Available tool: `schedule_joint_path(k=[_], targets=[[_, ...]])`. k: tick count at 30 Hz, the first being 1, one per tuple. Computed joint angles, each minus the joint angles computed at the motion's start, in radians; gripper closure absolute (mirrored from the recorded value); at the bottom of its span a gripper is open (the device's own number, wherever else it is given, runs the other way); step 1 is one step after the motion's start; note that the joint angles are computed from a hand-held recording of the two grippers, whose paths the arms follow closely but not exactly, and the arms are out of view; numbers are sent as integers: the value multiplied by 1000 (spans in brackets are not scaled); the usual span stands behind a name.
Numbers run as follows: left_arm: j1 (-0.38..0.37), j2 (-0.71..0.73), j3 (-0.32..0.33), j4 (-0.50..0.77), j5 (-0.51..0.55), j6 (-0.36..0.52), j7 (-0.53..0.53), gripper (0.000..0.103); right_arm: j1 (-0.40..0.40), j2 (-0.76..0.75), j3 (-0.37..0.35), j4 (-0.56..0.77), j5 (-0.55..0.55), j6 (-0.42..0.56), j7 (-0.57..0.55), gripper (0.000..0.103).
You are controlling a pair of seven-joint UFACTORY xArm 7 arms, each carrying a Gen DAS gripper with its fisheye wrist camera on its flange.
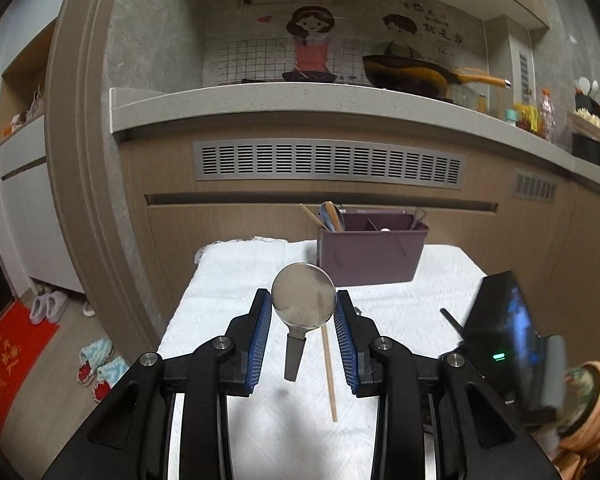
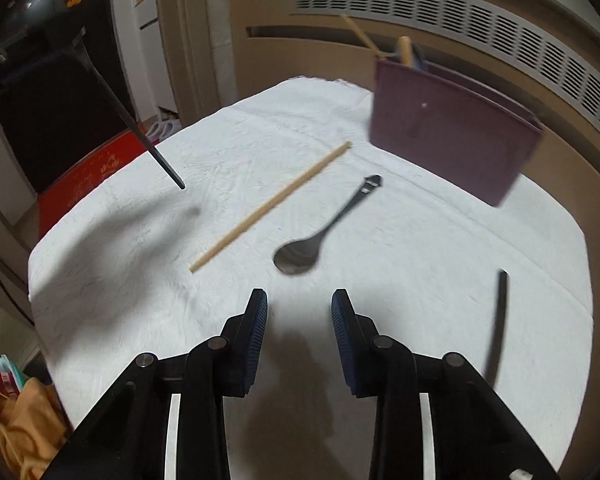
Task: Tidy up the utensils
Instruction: 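Grasp the large dark spoon by its bowl with left while right grasps the small black spoon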
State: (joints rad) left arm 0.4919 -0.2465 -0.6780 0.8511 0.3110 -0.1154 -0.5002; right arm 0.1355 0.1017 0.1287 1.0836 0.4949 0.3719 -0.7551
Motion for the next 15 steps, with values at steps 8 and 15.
schedule_joint_path(k=[8,15], targets=[[81,54,-57,24,-13,-18,-15,70,59,101,-31,73,-280,-41,343,71],[22,63,-15,5,-80,-37,21,70,84,113,-53,68,-476,-93,586,75]])
